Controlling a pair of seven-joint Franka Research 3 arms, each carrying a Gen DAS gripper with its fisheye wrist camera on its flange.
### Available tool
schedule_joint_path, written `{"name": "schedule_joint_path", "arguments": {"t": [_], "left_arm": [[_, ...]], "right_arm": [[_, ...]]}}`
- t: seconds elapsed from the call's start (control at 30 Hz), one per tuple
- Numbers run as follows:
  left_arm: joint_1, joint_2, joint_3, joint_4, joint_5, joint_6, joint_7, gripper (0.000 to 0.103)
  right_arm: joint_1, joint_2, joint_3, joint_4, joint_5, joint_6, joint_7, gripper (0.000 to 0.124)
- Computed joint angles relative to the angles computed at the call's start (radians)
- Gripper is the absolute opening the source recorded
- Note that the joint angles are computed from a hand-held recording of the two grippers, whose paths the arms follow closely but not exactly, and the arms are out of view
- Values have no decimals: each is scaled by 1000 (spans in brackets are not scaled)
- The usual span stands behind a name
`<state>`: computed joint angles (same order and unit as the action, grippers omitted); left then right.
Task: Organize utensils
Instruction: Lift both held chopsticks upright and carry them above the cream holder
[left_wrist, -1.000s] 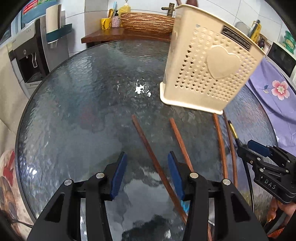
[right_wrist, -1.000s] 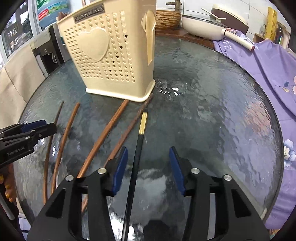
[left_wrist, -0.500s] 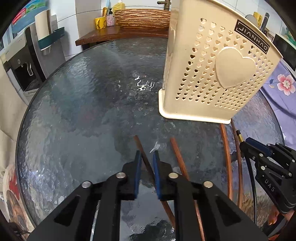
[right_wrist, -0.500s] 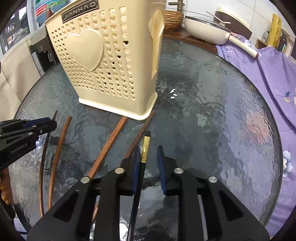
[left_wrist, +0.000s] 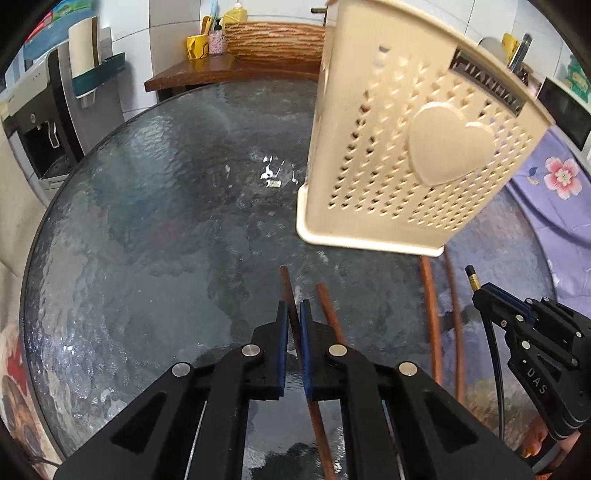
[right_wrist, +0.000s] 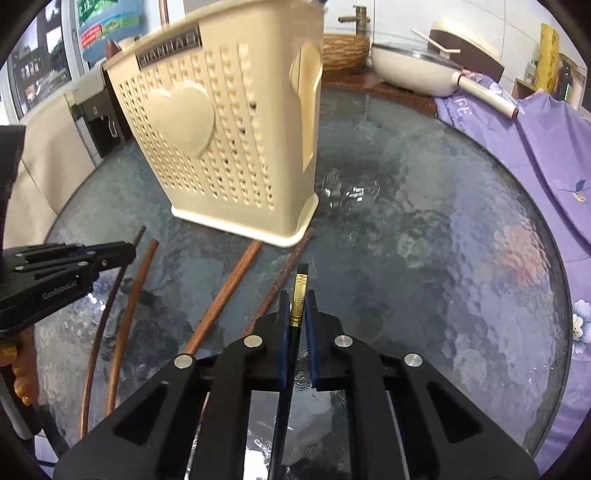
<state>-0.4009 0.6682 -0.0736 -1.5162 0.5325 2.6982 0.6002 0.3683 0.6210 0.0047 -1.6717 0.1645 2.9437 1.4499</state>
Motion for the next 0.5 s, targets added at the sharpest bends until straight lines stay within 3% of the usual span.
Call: {"name": "schedule_joint_path", "arguments": {"t": [0.17, 0.27, 0.37, 0.5], "left_arm": [[-29, -87, 44, -95, 67, 89, -90, 6], [-59, -162, 86, -170, 153, 159, -184, 6], [-94, -232, 129, -227, 279, 208, -306, 5], [-132, -316, 175, -282, 475, 245, -482, 5]], "right_arm": [[-60, -79, 78, -92, 58, 108, -64, 8], [-134, -141, 172, -156, 116, 187, -140, 8], [-241, -189, 301, -207, 180, 254, -222, 8], [-467, -251, 554, -284, 229, 340, -309, 8]]}}
